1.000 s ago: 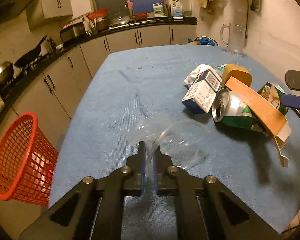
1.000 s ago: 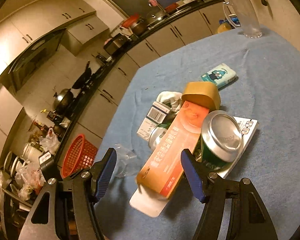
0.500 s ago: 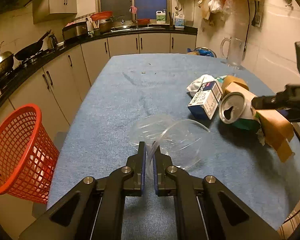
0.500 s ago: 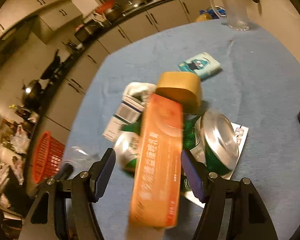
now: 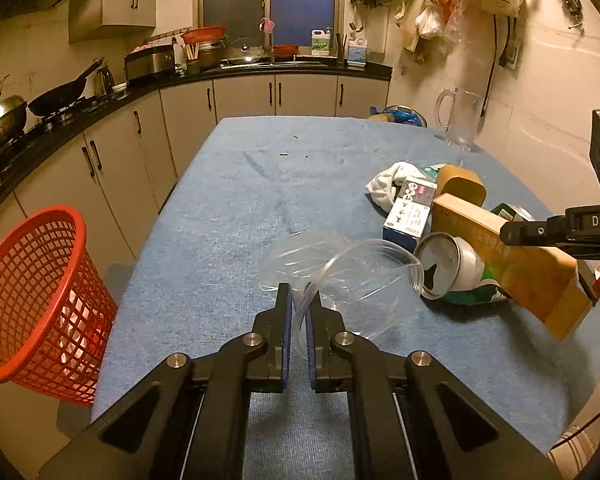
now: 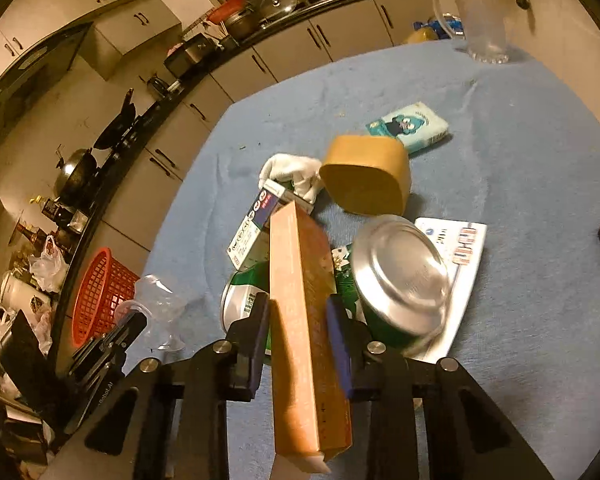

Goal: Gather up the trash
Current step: 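Grasp the long orange box with the right tool, then drop the clear cup into the red basket while the right tool drops the orange box in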

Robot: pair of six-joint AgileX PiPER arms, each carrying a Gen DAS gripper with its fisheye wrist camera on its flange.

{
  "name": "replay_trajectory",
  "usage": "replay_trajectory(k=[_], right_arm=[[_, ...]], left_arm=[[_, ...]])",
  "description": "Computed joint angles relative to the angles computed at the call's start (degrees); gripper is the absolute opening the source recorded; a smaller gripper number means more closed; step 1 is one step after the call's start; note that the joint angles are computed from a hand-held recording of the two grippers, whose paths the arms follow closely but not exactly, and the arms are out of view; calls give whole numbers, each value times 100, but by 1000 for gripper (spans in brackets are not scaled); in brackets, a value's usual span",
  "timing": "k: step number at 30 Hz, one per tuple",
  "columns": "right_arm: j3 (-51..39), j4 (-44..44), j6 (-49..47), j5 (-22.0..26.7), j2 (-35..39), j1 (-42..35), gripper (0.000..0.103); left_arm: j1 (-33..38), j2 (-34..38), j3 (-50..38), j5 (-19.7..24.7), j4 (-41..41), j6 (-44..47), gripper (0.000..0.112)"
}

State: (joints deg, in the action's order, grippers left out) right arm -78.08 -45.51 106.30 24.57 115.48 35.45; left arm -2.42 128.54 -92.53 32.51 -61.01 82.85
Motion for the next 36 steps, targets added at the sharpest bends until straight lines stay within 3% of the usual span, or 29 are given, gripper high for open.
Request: replay_trajectory(k=[6, 10, 11, 15, 20, 26, 36], right_arm=[[-297, 617, -848, 285, 149, 4, 32], [-1308, 1091, -1955, 1625, 680, 254, 33], [-1423, 1109, -2102, 1760, 764, 287, 27], [-1508, 586, -1902, 2200, 783, 526, 26], [-998, -387, -857, 2364, 285, 835, 26], [-599, -873, -390, 1716, -20, 920, 26], [-644, -515, -763, 439, 65, 841, 26]], left_arm=[[-1, -42, 21, -3, 66, -1, 6], [-7, -83, 101, -20, -7, 76, 6], [-14, -90, 139, -43, -61, 140, 6], [13, -130, 216, -48, -178, 259, 6], [50, -239, 332, 20, -374, 371, 6], [75, -362, 482, 44, -525, 533, 6], [399, -604, 522, 248, -651, 543, 6]])
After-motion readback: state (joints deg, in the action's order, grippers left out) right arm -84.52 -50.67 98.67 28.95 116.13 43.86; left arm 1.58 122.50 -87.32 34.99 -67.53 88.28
